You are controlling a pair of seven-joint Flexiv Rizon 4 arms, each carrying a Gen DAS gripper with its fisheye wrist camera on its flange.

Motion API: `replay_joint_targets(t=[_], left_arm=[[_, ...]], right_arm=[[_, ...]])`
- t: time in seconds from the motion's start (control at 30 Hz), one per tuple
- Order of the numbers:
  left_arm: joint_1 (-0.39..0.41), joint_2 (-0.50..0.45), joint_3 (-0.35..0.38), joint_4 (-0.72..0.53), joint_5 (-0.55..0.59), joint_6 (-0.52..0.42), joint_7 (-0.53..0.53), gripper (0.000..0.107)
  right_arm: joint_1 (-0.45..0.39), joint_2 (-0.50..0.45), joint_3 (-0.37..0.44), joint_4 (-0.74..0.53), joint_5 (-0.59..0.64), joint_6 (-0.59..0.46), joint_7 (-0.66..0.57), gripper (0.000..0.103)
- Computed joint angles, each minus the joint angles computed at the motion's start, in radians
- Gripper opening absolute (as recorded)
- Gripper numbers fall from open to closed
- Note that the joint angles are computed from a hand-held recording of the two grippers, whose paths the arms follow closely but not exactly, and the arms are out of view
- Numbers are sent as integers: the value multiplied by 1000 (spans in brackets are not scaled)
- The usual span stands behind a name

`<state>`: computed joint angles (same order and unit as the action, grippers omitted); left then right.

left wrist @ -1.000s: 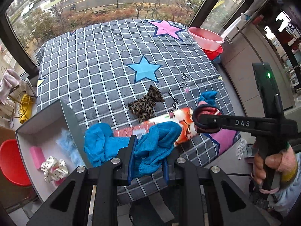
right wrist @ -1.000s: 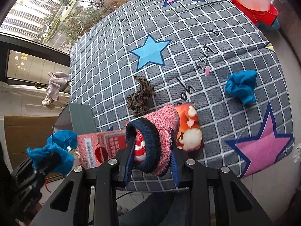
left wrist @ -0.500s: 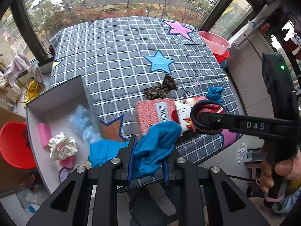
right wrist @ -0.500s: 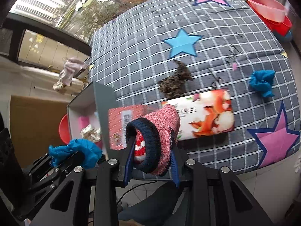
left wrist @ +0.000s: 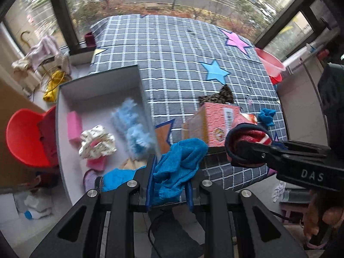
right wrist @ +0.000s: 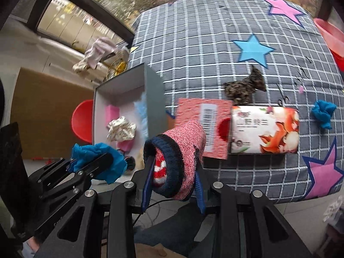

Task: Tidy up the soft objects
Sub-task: 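Carry the blue cloth and pink knit sock over the white box with both tools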

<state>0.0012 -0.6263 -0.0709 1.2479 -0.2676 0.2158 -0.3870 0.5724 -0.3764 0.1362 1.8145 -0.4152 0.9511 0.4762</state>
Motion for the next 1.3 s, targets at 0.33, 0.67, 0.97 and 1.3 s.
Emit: replay_joint_targets(t=[0.33,0.67,0.97,1.3], left_arm=[[28,-49,10,-66,-8,-7,-63,26],[43,-90,11,-129,-3,-24,-114,26],[49,-121,8,-173,-4,-46,-146,26],[51,-166,8,-236,-2,-71,-192,26]], right_arm=[[-16,-84,15,-134,76,-35,-183,35],[-14,-138,11,-226,134,-66,-303,35],[-16,-164,9,-281,171,-104,-370,35],[-24,-198,9,-350,204,-151,-442,35]])
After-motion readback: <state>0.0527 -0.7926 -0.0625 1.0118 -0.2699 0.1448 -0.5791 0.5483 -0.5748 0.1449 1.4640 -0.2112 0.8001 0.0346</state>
